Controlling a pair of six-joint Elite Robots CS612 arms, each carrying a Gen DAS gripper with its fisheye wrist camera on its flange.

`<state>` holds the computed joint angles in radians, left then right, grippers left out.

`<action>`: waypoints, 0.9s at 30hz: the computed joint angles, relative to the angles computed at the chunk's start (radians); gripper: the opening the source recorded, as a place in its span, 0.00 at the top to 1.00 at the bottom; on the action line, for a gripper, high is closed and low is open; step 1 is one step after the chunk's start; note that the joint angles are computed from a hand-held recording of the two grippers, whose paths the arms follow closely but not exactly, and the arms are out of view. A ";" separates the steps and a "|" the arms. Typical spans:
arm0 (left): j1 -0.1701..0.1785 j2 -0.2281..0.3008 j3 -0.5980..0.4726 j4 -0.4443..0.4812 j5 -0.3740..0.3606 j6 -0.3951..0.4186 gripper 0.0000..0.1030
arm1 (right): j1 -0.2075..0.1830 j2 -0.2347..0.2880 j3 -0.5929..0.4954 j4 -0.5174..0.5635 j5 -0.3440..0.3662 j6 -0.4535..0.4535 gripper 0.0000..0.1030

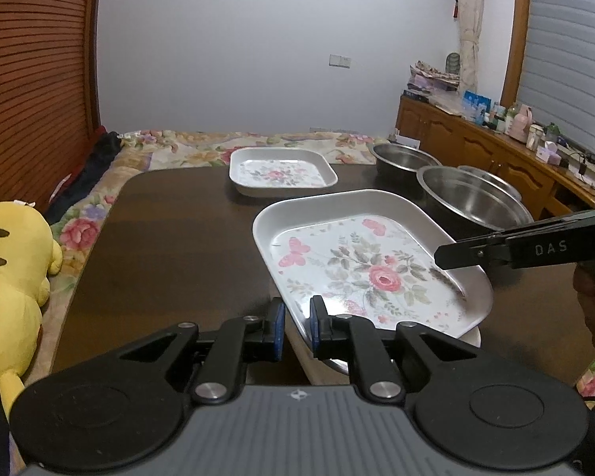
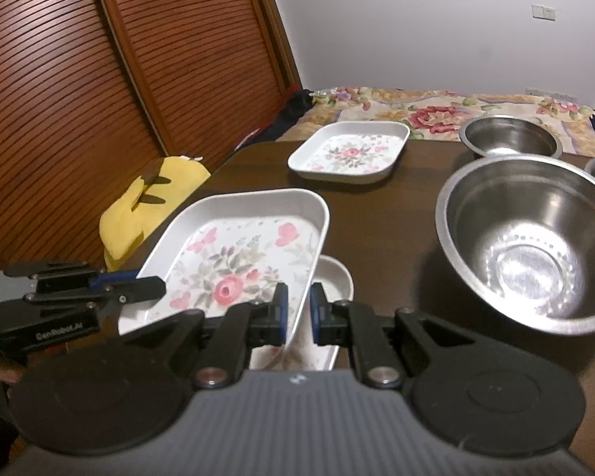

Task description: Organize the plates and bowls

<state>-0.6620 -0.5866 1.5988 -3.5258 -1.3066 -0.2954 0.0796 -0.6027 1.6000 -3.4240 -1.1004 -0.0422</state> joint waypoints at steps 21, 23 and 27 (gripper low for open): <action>-0.011 0.016 -0.014 0.035 0.005 0.013 0.86 | 0.006 0.008 0.031 -0.038 -0.052 -0.004 0.87; -0.014 0.017 -0.015 0.037 0.018 0.020 0.86 | 0.008 0.010 0.035 -0.050 -0.057 -0.006 0.87; -0.016 0.020 -0.017 0.037 0.033 0.036 0.86 | 0.011 0.013 0.044 -0.073 -0.067 -0.003 0.87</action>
